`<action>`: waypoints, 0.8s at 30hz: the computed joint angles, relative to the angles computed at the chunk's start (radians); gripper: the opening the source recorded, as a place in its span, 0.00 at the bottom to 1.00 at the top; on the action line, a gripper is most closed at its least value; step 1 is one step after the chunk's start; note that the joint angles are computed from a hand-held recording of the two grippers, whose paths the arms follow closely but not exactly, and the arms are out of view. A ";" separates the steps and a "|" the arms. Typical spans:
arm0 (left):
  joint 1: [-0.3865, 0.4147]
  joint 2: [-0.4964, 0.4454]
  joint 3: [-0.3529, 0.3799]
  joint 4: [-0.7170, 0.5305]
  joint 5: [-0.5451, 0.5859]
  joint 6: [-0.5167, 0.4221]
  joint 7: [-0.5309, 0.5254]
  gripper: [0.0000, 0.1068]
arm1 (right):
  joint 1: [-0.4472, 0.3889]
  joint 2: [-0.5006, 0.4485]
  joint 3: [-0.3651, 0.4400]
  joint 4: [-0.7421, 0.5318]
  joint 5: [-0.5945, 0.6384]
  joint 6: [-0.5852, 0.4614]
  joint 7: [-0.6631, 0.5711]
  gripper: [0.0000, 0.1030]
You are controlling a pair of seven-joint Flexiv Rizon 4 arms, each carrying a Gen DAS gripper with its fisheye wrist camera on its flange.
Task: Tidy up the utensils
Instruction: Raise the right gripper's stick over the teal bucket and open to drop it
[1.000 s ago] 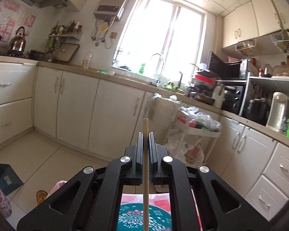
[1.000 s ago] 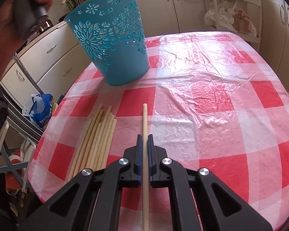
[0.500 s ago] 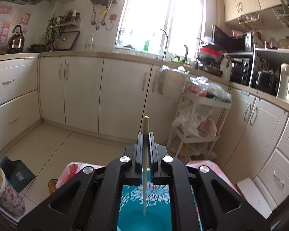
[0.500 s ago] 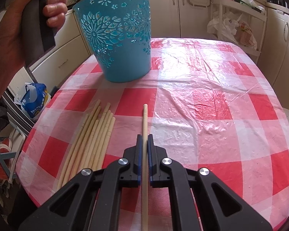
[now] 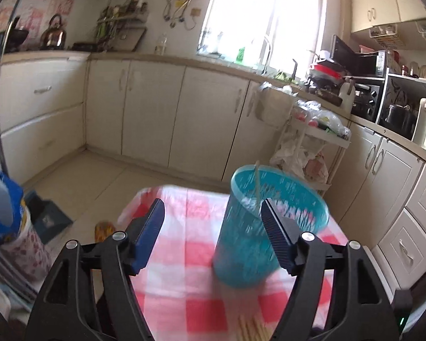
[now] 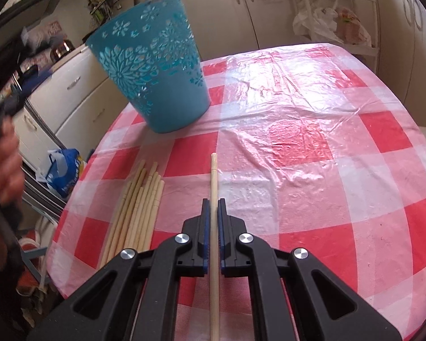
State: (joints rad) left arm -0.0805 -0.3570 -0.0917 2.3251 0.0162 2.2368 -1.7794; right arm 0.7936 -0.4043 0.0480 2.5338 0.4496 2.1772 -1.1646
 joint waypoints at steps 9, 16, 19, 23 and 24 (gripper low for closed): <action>0.170 -0.091 -0.036 0.137 0.198 0.069 -0.159 0.63 | -0.126 0.049 0.138 0.026 -0.070 0.305 0.036 0.06; 0.242 -0.163 -0.069 0.124 0.266 0.115 -0.206 0.66 | -0.155 0.172 0.098 -0.198 -0.055 0.208 -0.087 0.06; 0.259 -0.170 -0.090 0.113 0.283 0.082 -0.217 0.67 | -0.095 0.142 0.027 -0.398 0.096 0.115 -0.262 0.06; 0.229 -0.180 -0.070 0.111 0.274 0.118 -0.193 0.67 | 0.035 0.068 -0.153 -0.657 0.375 -0.027 -0.496 0.06; 0.225 -0.178 -0.071 0.109 0.271 0.115 -0.190 0.67 | 0.085 0.047 -0.228 -0.718 0.462 -0.082 -0.565 0.06</action>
State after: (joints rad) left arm 0.1446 -0.5345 -0.1626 2.4338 0.2870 2.3517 -1.9695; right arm 0.8782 -0.3576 -0.1796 1.8159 0.9119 2.0952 -1.7300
